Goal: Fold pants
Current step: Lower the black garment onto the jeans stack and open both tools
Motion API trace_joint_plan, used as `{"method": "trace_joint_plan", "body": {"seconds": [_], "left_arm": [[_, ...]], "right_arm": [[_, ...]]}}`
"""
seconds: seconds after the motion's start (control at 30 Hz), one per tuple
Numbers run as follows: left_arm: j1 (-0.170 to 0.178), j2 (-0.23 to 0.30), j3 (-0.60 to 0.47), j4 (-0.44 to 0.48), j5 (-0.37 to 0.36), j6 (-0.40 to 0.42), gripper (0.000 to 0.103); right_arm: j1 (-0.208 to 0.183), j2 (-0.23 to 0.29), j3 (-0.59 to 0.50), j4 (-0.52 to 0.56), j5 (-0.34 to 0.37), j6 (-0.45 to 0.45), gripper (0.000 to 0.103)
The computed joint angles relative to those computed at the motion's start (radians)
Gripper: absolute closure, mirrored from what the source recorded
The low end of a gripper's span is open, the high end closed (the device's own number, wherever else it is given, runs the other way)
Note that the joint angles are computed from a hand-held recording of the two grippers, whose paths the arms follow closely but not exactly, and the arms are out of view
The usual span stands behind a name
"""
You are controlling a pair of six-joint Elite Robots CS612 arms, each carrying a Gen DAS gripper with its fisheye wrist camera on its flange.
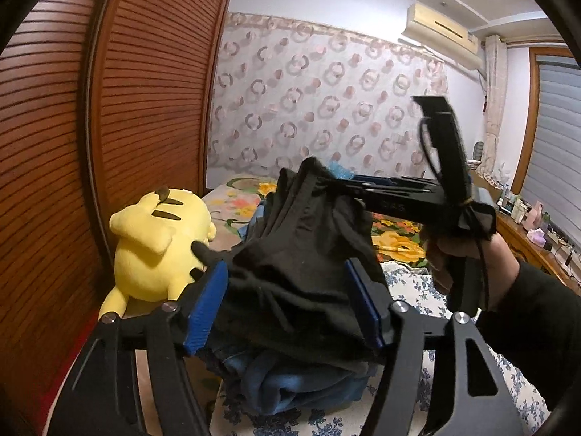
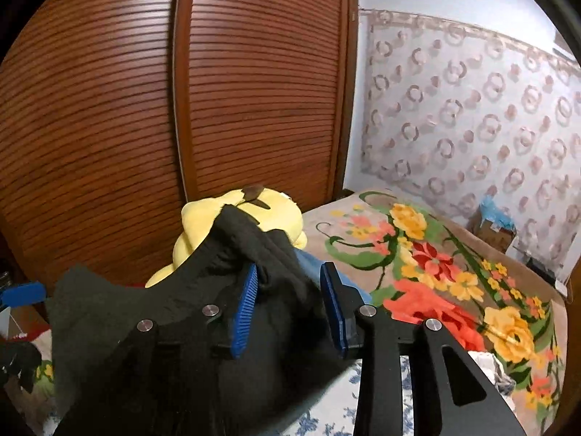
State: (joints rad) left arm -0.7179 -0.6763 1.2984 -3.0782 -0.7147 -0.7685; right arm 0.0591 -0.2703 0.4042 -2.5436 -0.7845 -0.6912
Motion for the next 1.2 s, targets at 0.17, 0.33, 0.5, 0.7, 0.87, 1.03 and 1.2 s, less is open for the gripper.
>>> {"method": "trace_joint_plan", "body": {"seconds": [0.17, 0.33, 0.5, 0.7, 0.87, 1.03, 1.2], "left_arm": [[-0.003, 0.004, -0.025, 0.067, 0.008, -0.004, 0.032], [-0.008, 0.001, -0.033, 0.129, 0.007, -0.017, 0.031], [-0.017, 0.001, -0.042, 0.157, -0.005, -0.006, 0.029], [-0.034, 0.003, -0.053, 0.170, -0.006, 0.023, 0.027], [-0.048, 0.014, -0.081, 0.177, -0.024, 0.046, 0.027], [-0.060, 0.033, -0.117, 0.172, -0.053, 0.101, 0.025], [-0.070, 0.050, -0.152, 0.161, -0.090, 0.133, 0.021]], "right_arm": [[-0.010, -0.053, 0.114, -0.054, 0.009, 0.008, 0.063], [-0.021, -0.115, 0.235, -0.073, 0.014, 0.010, 0.063], [-0.043, -0.184, 0.363, -0.096, 0.020, 0.016, 0.063], [-0.078, -0.268, 0.517, -0.178, 0.020, 0.054, 0.062], [-0.112, -0.333, 0.644, -0.283, -0.002, 0.113, 0.061], [-0.147, -0.401, 0.779, -0.385, -0.023, 0.167, 0.057], [-0.179, -0.467, 0.912, -0.486, -0.056, 0.207, 0.052]]}}
